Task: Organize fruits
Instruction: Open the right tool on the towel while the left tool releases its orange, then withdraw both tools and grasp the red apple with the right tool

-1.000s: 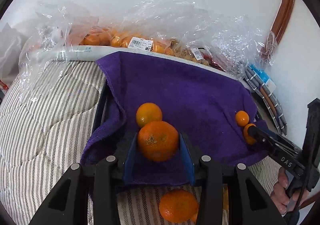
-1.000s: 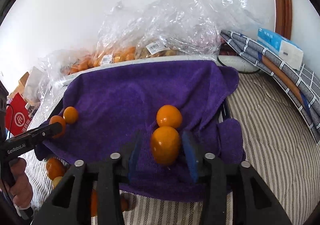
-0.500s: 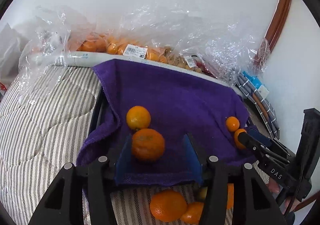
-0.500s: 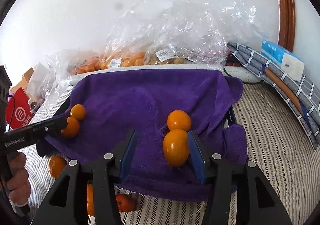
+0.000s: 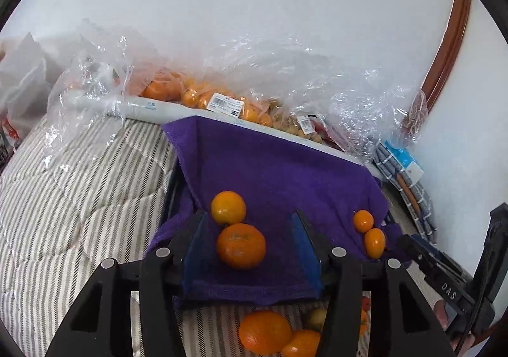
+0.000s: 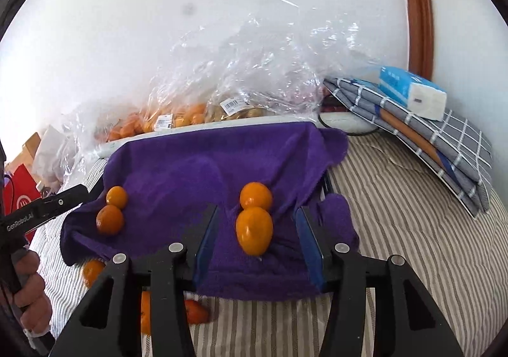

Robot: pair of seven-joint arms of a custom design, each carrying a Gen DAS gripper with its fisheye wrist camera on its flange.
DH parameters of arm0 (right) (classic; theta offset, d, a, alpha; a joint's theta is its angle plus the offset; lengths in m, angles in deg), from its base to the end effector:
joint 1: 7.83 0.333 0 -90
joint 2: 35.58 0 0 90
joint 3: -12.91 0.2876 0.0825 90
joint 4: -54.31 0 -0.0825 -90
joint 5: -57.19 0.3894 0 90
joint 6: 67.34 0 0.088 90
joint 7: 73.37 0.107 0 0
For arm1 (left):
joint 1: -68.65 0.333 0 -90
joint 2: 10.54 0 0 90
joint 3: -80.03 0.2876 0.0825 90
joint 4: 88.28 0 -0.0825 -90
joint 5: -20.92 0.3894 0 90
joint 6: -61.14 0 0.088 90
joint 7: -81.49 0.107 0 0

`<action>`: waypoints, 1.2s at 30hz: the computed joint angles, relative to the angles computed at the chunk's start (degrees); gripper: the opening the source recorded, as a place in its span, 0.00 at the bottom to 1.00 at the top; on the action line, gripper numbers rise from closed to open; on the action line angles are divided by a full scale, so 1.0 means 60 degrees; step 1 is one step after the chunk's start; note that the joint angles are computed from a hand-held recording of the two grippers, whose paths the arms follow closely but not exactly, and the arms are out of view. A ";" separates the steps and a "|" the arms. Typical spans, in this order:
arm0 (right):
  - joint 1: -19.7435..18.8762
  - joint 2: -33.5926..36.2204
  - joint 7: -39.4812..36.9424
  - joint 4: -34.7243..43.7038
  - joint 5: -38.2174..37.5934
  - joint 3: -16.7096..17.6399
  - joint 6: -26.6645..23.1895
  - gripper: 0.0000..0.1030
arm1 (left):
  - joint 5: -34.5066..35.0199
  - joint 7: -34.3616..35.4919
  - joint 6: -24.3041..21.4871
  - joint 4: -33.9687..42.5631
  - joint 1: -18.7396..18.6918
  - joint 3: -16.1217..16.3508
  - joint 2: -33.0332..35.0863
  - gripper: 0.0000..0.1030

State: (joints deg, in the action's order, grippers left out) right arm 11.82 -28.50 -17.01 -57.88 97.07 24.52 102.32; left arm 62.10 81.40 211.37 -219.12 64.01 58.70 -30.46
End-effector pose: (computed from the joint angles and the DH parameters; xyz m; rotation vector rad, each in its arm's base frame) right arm 0.5614 0.2850 0.4762 -1.9137 1.1503 -0.3565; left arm 0.4475 -0.2498 0.5225 -2.1609 1.1710 -0.9590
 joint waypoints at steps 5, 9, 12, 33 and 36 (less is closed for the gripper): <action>0.0191 -0.0988 -0.0124 -0.1002 -0.0033 -0.0188 -0.0068 0.49 | 0.0696 -0.0155 -0.0834 0.0136 0.0168 -0.0388 -0.0169 0.50; 0.0570 -0.1586 -0.0088 -0.1646 -0.0115 -0.0464 -0.0312 0.49 | 0.0904 -0.0413 -0.1284 0.0102 -0.0002 -0.0267 -0.0380 0.50; 0.0884 -0.1841 -0.0282 -0.2075 0.0083 -0.0632 -0.0301 0.46 | 0.1130 -0.0371 -0.1687 0.0027 -0.0058 -0.0390 -0.0604 0.50; 0.0768 -0.0721 0.0766 -0.1423 -0.1787 -0.0411 -0.1100 0.23 | -0.2237 0.1263 -0.1580 -0.2195 -0.1169 -0.0243 -0.2570 0.50; 0.0732 -0.1011 0.0854 -0.1817 -0.1860 -0.0421 -0.0834 0.23 | -0.2556 0.1668 -0.0997 -0.2105 -0.1250 -0.0146 -0.2253 0.50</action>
State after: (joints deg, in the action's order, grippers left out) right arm 16.21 -34.57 -11.89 -68.78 85.91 22.00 97.32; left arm 46.77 91.40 205.39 -231.75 56.51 57.83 -43.97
